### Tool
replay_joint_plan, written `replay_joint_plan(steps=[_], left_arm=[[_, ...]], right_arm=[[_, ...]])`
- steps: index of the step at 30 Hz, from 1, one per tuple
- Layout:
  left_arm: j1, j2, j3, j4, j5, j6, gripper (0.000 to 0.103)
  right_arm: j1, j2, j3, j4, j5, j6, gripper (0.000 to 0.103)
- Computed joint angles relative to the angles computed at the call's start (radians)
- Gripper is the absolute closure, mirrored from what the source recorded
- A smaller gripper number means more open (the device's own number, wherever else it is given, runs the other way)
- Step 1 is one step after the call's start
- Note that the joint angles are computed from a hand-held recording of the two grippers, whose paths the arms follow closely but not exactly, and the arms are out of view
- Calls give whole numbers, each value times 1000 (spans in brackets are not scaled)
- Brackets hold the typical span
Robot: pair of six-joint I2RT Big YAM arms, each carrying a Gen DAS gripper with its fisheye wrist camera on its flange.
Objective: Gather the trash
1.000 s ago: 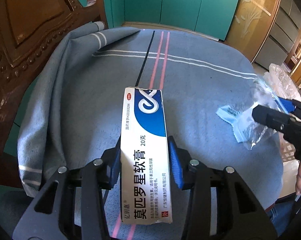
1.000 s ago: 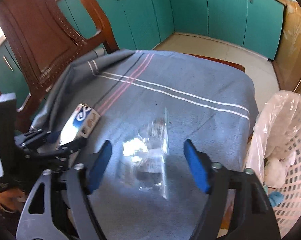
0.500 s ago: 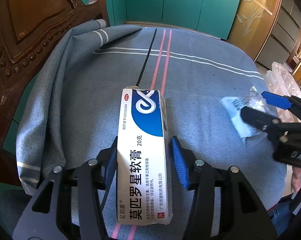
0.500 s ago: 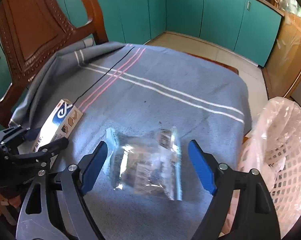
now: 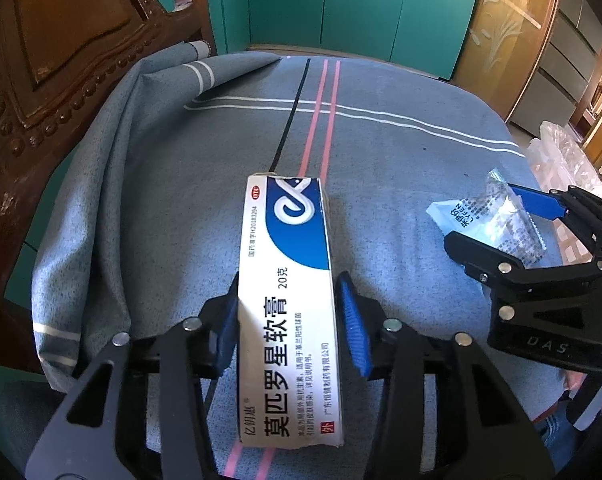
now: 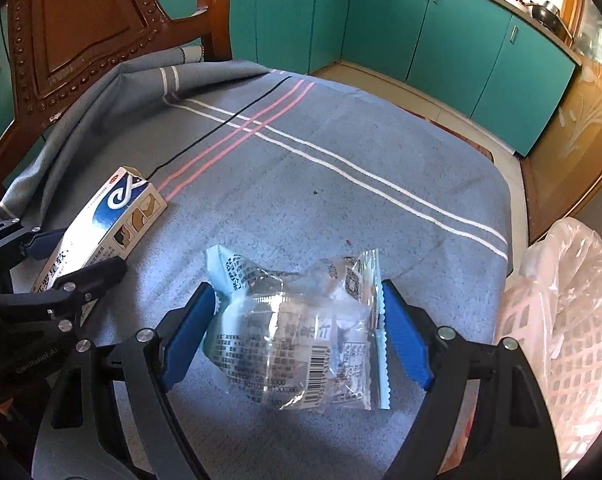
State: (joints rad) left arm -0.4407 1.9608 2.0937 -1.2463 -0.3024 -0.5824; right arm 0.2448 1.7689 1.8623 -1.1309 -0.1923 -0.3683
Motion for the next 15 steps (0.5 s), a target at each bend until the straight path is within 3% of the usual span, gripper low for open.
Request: replay_joint_plan(steps=[15], left_arm=[[-4,0,9,-15,-12,-13,60]], right_arm=[[-1,-16,-5,10,-46,-10,38]])
